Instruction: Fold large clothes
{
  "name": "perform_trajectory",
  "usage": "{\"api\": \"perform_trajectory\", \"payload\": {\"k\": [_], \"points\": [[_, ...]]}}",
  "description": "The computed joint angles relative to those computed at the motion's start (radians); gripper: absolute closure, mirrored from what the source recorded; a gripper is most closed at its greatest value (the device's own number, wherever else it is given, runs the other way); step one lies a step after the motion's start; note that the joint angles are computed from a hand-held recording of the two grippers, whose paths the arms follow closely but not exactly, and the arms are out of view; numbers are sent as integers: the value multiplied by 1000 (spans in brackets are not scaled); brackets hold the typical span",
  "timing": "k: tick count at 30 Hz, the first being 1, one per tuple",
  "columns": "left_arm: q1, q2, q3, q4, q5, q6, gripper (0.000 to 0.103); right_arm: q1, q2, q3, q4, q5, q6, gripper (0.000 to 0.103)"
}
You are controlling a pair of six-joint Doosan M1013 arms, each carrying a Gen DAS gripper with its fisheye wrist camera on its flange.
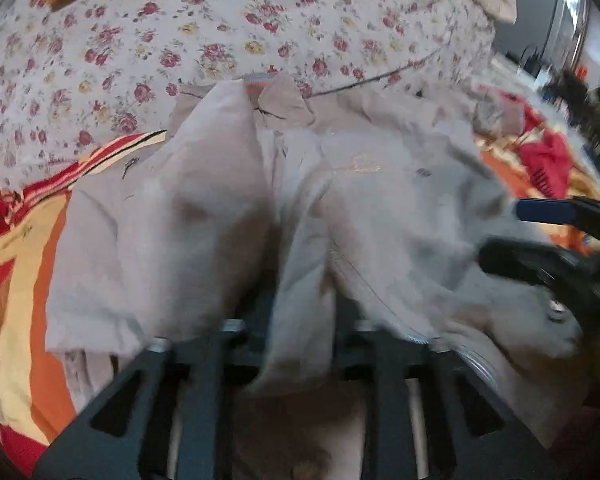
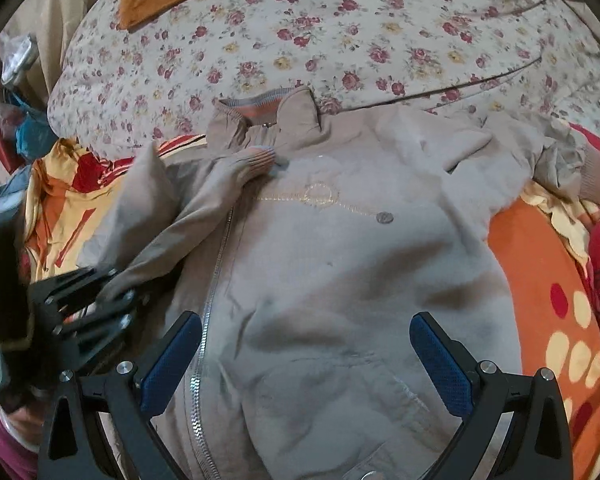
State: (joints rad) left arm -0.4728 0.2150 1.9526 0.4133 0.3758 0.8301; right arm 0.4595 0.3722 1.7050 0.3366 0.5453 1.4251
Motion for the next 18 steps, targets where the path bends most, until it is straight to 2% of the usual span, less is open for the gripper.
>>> {"api": "perform_trajectory", "payload": {"k": [1, 2, 5, 7, 9, 11, 14, 15, 16, 17, 18], "points": [[11, -17, 16, -45, -29, 21, 60, -3, 3, -4, 15, 2, -12, 0], [14, -32, 29, -39, -44, -5, 59, -8, 14, -19, 39, 9, -22, 0], [8, -73, 63, 187, -37, -256, 59, -23, 53, -68, 139, 51, -80, 0], [-4, -80, 76, 351, 7, -425, 59, -27, 89, -114, 201, 98, -96, 0], [-7, -82, 92, 456, 28, -536, 59, -28, 123, -157, 260, 138, -108, 0], [2, -86, 109, 495, 18, -578, 58, -29, 154, -195, 323, 172, -117, 0], [27, -77, 117, 417, -38, -506, 51, -27, 211, -250, 440, 218, -129, 3], [34, -77, 120, 386, -53, -478, 51, -26, 230, -267, 460, 233, -125, 8], [39, -73, 119, 353, -65, -445, 51, -23, 250, -286, 481, 251, -125, 27], [45, -70, 118, 324, -75, -413, 51, -20, 272, -310, 488, 274, -122, 55], [47, -69, 118, 324, -77, -410, 51, -13, 283, -326, 464, 275, -101, 64]]}}
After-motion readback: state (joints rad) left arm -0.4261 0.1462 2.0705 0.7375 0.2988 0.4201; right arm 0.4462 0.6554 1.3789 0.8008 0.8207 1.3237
